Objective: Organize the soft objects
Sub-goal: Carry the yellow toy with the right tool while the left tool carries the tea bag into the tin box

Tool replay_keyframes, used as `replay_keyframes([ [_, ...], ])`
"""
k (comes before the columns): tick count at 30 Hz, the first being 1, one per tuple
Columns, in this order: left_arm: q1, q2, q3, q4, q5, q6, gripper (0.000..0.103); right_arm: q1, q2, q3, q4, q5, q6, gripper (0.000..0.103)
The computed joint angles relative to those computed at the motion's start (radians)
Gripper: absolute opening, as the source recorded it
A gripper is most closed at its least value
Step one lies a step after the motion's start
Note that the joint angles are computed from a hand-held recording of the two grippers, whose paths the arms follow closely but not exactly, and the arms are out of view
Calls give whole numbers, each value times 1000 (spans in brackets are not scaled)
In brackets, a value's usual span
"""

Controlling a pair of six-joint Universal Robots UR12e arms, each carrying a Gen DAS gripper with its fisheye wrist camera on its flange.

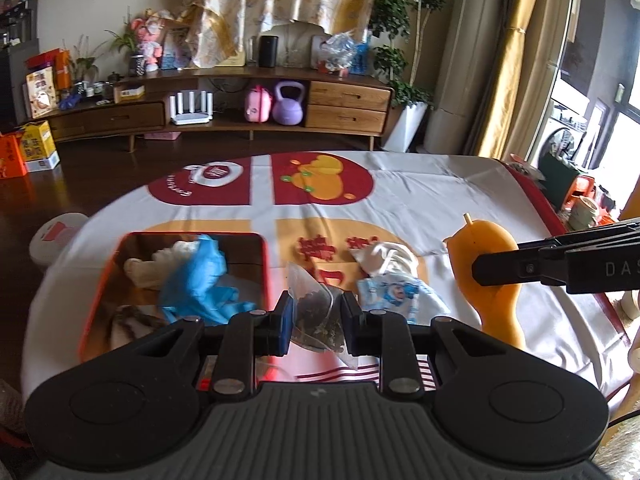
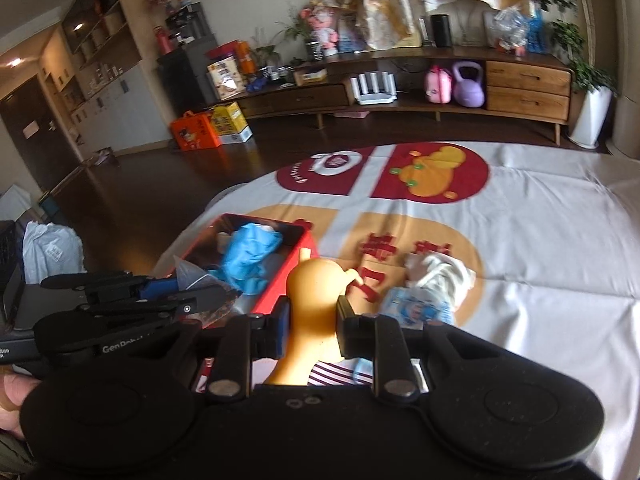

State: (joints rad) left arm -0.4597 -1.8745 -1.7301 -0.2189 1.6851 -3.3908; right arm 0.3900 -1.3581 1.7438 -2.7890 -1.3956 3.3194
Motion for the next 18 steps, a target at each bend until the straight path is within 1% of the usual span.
replay_keyframes([
  [7,31,34,-34,-6,24,8,24,48,45,-71,47,-19,-47,22],
  [12,53,51,-48,-20,37,15,24,81,79,-124,81,-54,-79,22],
  [18,76,65,-61,-43,47,41,25,104,118,-183,106,-77,-108,22],
])
